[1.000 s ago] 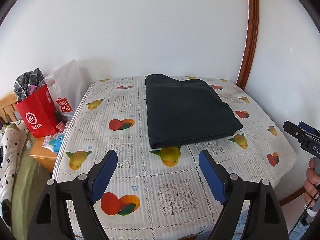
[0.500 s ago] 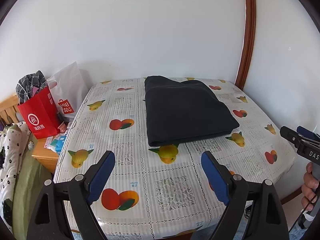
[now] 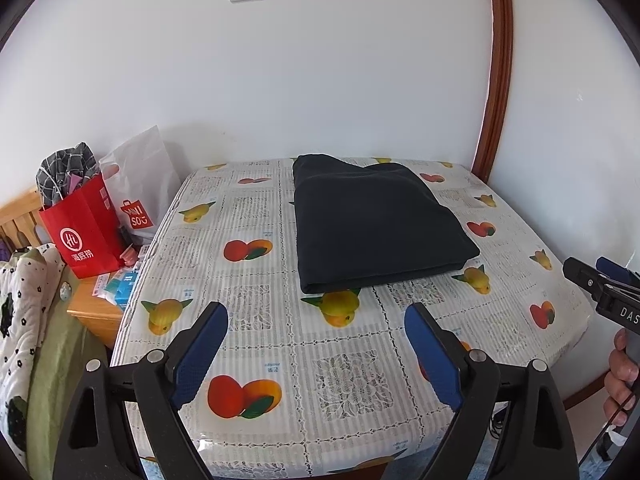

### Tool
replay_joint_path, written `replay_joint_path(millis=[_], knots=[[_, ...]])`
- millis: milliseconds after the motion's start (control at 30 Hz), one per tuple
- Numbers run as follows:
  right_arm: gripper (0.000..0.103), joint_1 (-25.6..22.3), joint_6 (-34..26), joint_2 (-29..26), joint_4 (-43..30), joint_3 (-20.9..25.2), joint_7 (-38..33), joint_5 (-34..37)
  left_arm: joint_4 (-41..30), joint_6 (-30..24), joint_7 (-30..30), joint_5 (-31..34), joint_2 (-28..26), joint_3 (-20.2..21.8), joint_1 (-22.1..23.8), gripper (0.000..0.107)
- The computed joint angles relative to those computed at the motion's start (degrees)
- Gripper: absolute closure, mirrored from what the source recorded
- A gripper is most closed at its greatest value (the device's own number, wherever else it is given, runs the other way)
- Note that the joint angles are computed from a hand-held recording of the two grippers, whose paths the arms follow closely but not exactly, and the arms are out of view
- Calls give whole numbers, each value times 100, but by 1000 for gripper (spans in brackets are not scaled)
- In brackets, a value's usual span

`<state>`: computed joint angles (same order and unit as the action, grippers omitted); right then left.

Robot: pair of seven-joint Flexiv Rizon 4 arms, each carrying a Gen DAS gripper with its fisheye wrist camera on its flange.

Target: Fold small clothes

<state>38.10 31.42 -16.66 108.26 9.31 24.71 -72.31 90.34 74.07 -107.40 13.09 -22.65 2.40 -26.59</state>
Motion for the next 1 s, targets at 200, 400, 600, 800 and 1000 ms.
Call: replay_joint_path(millis=[200, 400, 600, 800, 1000], knots=[[4, 1, 33, 0, 7, -5, 22, -85, 31, -13, 92, -74, 14, -48, 35, 17], [4, 6, 23, -15, 4, -2, 45, -46, 28, -35, 131, -112, 5, -68, 46, 17], [4, 2, 49, -19, 13, -7, 71, -87, 28, -43, 137, -126, 3, -66, 47, 17], [4, 0, 76, -21, 17, -10, 76, -100, 26, -46, 130, -132, 2, -74, 49, 17], [4, -1, 102, -16, 25, -14, 104, -128, 61, -19, 190, -181, 14, -109, 78, 17]])
